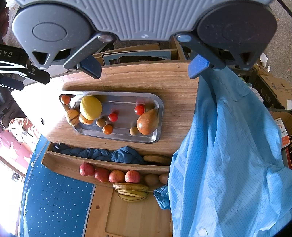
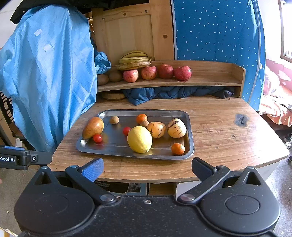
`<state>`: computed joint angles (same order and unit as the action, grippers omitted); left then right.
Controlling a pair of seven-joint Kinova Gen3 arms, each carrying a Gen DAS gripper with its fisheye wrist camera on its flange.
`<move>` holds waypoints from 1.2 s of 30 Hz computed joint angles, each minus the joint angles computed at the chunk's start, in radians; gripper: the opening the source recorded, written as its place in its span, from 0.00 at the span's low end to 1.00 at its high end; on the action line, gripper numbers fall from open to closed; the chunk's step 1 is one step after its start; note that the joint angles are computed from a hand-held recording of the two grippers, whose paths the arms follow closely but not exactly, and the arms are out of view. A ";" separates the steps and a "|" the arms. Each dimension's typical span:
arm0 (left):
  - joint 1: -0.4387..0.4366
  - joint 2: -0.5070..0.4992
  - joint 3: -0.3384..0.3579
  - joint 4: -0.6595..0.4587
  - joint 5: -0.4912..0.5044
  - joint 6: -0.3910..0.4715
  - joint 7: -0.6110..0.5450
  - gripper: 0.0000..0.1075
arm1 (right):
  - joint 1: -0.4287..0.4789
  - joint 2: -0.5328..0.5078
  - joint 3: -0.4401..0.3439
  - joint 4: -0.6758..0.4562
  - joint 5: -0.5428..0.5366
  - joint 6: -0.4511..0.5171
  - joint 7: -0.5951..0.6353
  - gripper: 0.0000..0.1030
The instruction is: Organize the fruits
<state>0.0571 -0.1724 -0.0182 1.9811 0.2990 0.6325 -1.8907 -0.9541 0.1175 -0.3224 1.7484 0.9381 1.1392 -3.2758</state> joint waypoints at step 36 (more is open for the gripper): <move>-0.008 0.010 -0.012 -0.006 0.038 0.017 -0.029 0.95 | -0.010 0.012 0.002 -0.012 -0.001 0.014 -0.003 0.99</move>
<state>0.0493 -0.1622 -0.0300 1.9753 0.3373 0.6493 -1.9193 -0.9646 0.1293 -0.3200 1.7362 0.9371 1.1530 -3.2792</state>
